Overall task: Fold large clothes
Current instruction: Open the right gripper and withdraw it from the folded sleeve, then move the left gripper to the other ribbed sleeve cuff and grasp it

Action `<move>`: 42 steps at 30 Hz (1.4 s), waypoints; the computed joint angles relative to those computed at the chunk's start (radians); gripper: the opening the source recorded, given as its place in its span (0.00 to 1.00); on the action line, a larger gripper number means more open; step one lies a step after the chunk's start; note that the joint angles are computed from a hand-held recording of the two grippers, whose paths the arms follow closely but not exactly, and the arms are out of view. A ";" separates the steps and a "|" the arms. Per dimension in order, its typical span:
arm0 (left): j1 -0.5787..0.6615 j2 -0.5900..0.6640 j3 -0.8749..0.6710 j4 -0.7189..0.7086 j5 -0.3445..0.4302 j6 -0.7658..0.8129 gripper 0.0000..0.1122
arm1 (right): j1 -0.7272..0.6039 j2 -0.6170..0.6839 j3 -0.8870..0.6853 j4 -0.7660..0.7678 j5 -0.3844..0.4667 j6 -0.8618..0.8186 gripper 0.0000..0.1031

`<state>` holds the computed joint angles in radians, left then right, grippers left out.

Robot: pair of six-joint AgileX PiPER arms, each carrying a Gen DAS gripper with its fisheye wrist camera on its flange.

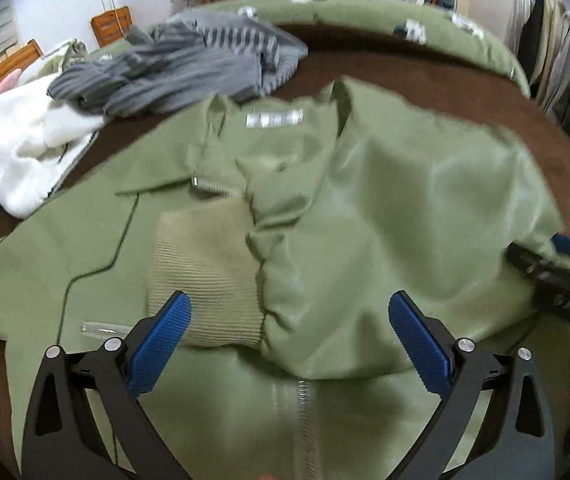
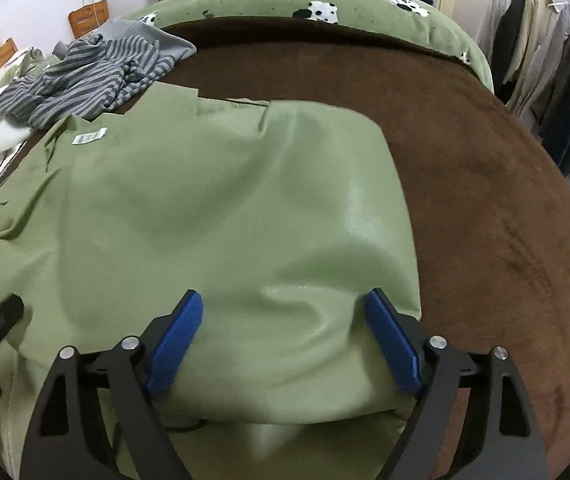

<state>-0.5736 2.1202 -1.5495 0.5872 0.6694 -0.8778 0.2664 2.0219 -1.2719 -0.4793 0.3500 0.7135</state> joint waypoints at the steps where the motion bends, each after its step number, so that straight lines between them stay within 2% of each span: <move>1: 0.009 0.011 0.002 -0.012 -0.010 0.011 0.86 | -0.004 0.003 0.000 0.002 -0.008 0.000 0.82; 3: 0.013 0.007 0.030 0.012 -0.047 -0.005 0.87 | -0.001 0.008 -0.008 -0.006 -0.004 0.010 0.83; 16: 0.007 0.002 0.039 0.030 -0.050 -0.023 0.87 | 0.003 0.013 -0.010 -0.029 -0.004 0.037 0.84; 22: 0.012 -0.042 0.078 0.048 -0.071 -0.052 0.86 | 0.012 0.007 -0.013 -0.023 0.005 0.021 0.91; 24: 0.023 -0.075 0.096 0.033 -0.077 -0.032 0.86 | 0.024 -0.002 -0.019 -0.036 0.029 0.038 0.93; 26: 0.050 -0.160 0.172 0.022 -0.143 -0.029 0.86 | 0.027 -0.023 -0.018 0.023 0.035 0.002 0.93; 29: 0.087 -0.271 0.256 0.058 -0.160 -0.037 0.86 | 0.037 -0.060 -0.017 0.062 0.041 -0.001 0.94; 32: 0.169 -0.376 0.305 -0.032 -0.154 0.086 0.86 | 0.063 -0.093 -0.032 0.077 0.062 -0.001 0.94; 35: 0.276 -0.475 0.356 -0.062 -0.143 0.190 0.86 | 0.108 -0.112 -0.055 0.028 0.094 0.040 0.94; 40: 0.493 -0.546 0.387 -0.181 -0.107 0.417 0.86 | 0.188 -0.098 -0.143 -0.067 0.167 0.125 0.94; 42: 0.586 -0.556 0.394 -0.270 -0.111 0.534 0.86 | 0.212 -0.088 -0.168 -0.076 0.178 0.145 0.94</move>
